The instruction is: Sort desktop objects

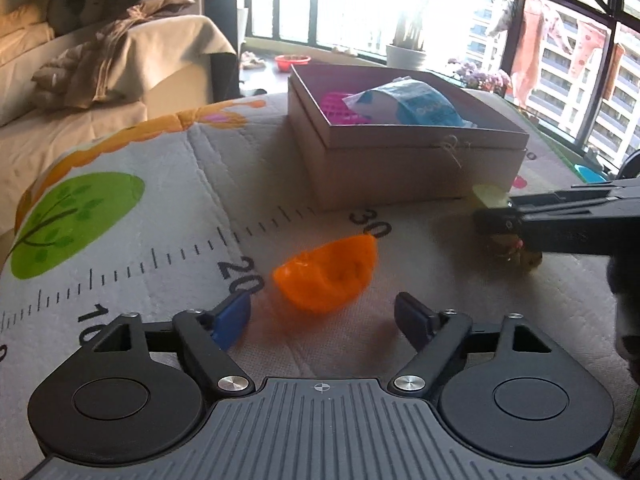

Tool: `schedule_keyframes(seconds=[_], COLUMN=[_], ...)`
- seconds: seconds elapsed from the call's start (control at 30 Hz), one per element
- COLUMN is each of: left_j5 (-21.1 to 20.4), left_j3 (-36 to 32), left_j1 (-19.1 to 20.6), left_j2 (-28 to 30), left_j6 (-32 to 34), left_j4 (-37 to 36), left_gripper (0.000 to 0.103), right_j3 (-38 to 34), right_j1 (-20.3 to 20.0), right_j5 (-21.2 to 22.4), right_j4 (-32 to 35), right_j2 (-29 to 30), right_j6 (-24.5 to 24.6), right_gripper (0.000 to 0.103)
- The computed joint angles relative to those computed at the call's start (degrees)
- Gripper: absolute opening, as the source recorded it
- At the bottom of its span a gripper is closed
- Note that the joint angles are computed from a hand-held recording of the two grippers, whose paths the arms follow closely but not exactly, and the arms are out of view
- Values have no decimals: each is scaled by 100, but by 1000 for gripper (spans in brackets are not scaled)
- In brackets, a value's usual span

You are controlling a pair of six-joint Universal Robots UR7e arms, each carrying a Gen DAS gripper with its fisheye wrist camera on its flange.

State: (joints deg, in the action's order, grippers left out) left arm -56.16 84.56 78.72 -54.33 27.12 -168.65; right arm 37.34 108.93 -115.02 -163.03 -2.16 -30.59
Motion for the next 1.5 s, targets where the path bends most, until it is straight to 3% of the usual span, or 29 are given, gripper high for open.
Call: schedule_keyframes(seconds=[0.2,0.5,0.77,1.03,1.23,1.3,1.5], left_j5=[-39,57,294,317,314,314,376], left_j3=[77,202,253,254,253,251,178], left_j1=[22,-6,-60,-66,-65,-64,-90], left_j2=[-25,-42,26,59,60,60,36], left_j6=[76,35,149,160,162,162,-29], left_j4=[-99,-244,-457,-531,-532,-525,-247], left_gripper=[97,103,103,103,103,103,103], right_j3=[758,1082,981,1036,441,223,414], right_j1=[25,117,134,56,73,89,93], right_j5=[196,-478,-1140,-471,-260,-281,-334], right_j4=[39,-451,-1316,-836,-527,-416,-585], right_j2=[-444,-492,-311,-543,-125,6,-107], right_j6=[-218,-527,-1057,-98,-157,-216,-178], right_gripper=[43,67,77,78,75,60,60])
